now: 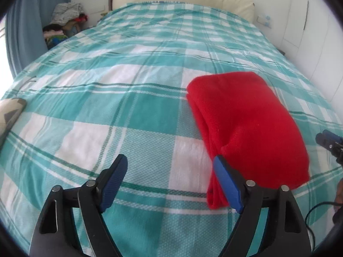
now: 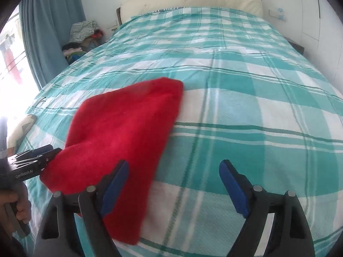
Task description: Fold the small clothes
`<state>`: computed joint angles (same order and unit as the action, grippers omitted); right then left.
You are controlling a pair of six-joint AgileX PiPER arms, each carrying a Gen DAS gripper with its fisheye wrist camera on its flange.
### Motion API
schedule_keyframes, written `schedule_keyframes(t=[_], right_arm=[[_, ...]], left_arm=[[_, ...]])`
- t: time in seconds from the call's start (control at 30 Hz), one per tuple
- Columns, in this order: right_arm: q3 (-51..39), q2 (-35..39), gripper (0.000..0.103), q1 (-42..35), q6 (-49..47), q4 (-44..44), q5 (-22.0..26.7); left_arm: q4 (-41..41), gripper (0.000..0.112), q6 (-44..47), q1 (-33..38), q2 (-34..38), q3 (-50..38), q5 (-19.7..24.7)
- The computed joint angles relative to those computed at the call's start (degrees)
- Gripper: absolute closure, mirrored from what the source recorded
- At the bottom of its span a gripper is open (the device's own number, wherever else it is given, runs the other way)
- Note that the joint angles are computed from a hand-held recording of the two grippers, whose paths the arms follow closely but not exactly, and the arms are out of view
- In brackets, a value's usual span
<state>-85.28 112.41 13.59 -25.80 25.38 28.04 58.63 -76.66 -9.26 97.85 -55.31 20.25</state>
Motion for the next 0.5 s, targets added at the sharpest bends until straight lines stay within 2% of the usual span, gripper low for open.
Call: schedule_keyframes(t=[0.03,0.1,0.17,0.3,0.5], right_arm=[[3.65,-2.85,0.016,-1.21,-2.54,1.52,-1.73],[9.54,-8.50,0.012,-2.81,-6.32,2.81,-4.18],[14.46,-14.49,0.011,-3.66,-8.66,2.84,-4.94],[21.56,-26.45,0.011,-4.02,-5.91,-1.50,-2.84],[28.03,-41.50,0.011,-1.85,2.59,-9.69,2.02]], left_arm=[[5.73,0.012,-5.73,-2.85,-2.79,2.32,3.87],[14.88,0.010,-15.43,-9.94,-6.24,5.44,13.58],[14.86,0.010,-16.51,-15.98,-8.69,5.76,21.89],[11.40,0.010,-17.81,-27.27,-12.81,3.94,37.25],[6.96,0.010,-13.49,-40.02,-17.37,1.36,48.16]])
